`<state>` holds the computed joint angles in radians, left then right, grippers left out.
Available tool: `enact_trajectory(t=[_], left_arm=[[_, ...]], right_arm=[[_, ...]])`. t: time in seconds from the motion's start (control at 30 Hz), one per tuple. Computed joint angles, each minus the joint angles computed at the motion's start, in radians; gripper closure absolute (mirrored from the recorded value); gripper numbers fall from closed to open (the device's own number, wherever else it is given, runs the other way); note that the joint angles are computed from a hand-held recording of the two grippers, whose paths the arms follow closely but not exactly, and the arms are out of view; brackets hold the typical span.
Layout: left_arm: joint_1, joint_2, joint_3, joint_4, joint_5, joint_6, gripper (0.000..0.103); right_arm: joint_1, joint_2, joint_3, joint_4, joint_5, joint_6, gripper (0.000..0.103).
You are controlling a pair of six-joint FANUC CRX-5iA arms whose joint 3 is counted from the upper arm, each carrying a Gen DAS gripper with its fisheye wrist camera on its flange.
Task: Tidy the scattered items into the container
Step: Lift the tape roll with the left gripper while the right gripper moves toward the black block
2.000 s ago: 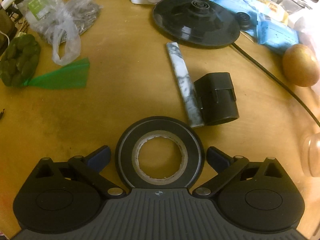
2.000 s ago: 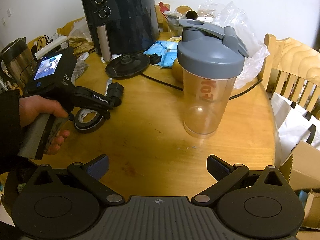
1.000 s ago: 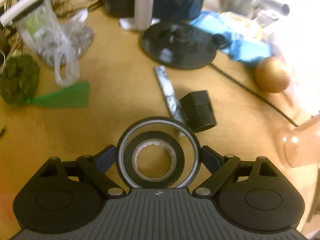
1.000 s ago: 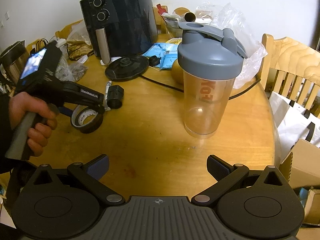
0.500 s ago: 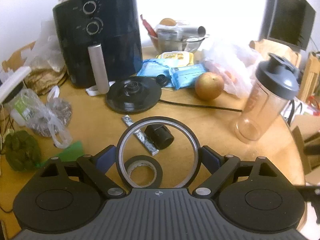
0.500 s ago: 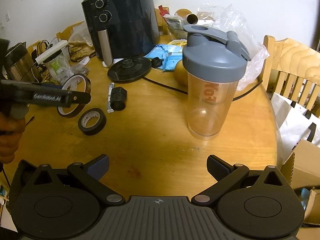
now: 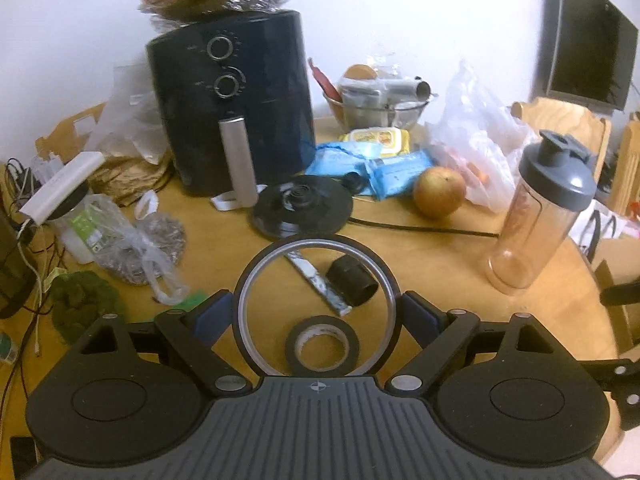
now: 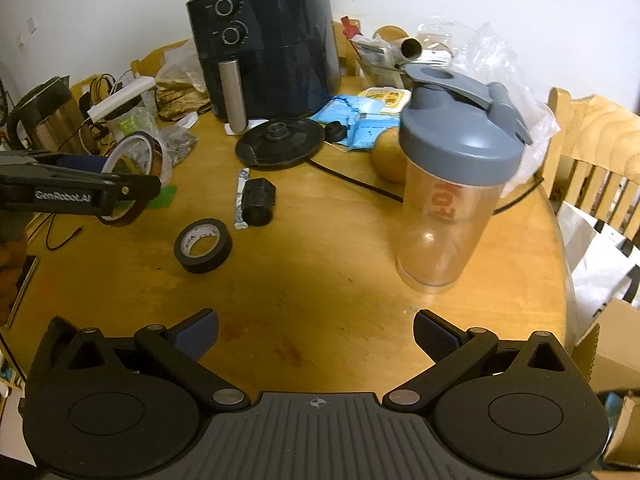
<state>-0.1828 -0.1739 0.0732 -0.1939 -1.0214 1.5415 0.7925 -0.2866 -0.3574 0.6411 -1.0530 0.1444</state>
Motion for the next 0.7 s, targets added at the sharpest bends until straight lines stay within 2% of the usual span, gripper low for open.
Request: enact_trajectory(t=[0.37,0.7], left_arm=[[0.045,-0.068,-0.015,0.006,-0.052,0.036,0.012],[0.091,-0.130,-0.038,0.042,-0.106,0.074,0.012]], right_arm=[[-0.076,0.071,0.067,-0.044,0.104,0.168,0.000],[-0.201,0.211,0.172,-0.108,0.239,0.344,0.000]])
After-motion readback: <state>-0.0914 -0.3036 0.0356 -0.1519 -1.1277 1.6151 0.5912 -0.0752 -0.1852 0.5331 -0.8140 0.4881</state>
